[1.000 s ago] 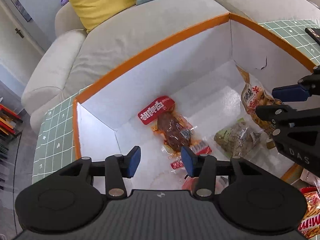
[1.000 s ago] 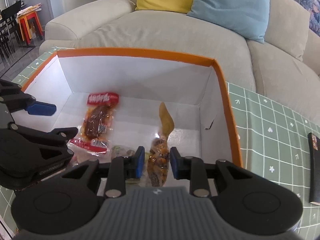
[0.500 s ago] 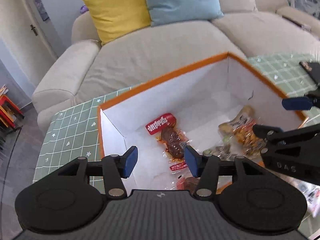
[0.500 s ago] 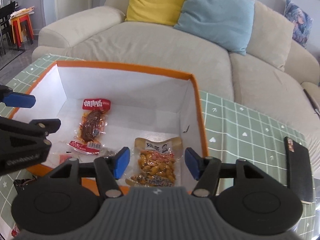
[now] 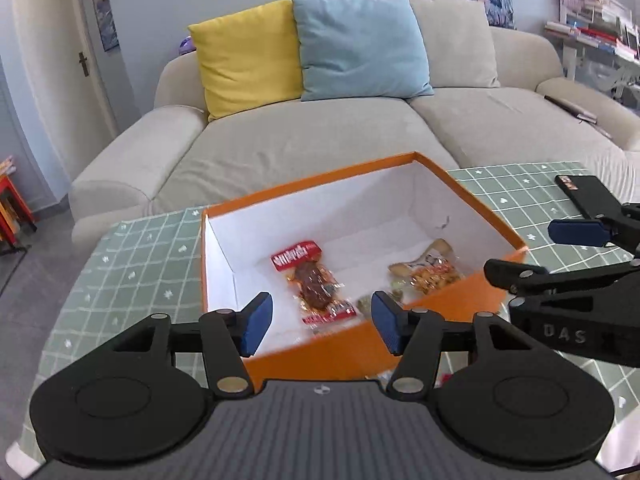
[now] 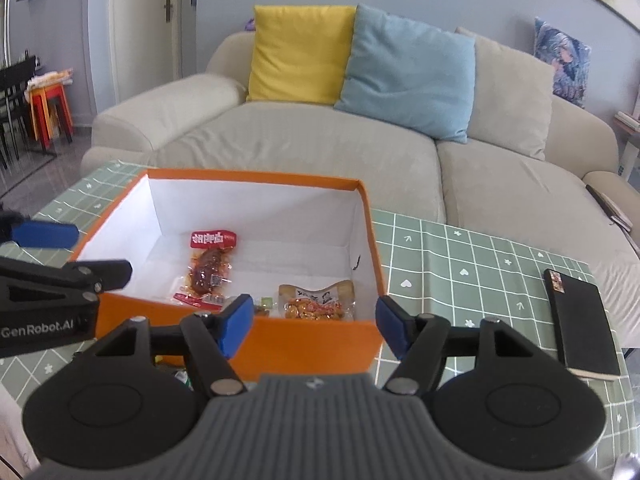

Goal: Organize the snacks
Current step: 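Move both open tools back from the box to the snack pile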

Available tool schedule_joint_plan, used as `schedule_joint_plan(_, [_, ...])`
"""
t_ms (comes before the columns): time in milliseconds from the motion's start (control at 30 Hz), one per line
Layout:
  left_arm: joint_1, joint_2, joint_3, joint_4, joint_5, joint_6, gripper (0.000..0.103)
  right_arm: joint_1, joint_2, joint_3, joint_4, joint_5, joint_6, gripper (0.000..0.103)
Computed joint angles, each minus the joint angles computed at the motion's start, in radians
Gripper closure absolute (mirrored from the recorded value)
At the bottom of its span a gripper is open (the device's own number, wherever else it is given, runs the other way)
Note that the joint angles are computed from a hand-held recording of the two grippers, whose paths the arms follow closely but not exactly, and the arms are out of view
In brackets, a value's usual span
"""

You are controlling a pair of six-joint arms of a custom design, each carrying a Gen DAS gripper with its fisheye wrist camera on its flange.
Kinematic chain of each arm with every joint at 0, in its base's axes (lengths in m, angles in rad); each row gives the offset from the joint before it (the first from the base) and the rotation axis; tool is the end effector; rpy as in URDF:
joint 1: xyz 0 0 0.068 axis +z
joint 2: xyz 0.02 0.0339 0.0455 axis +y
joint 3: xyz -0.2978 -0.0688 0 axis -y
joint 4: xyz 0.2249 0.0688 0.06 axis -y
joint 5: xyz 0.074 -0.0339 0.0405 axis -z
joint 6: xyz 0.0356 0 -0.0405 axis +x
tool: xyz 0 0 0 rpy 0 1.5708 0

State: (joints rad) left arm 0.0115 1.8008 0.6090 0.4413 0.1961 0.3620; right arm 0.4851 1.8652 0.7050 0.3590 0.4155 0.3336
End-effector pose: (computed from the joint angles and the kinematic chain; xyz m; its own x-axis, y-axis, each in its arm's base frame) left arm 0.3066 -0.0034 0.1424 -0.5913 0.3406 -0.7310 0.3642 0.9215 0.1347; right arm 0.2945 0.1390 0.1397 -0.6586 -0.0085 -0.7524 0.0397 0.9981 -0.0461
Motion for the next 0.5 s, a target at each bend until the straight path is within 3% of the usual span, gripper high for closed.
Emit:
schedule_joint_plan(367, [0.083,0.023,-0.199,0.188,0.117,0.004,0.035,0.122,-0.068,-0.324,0.309,0.106,0.051,0.029])
schedule_joint_plan(500, [0.111,0.040,-0.257,0.237,0.159,-0.009,0.032,0.157,-0.041,-0.416,0.379,0.123,0.134,0.029])
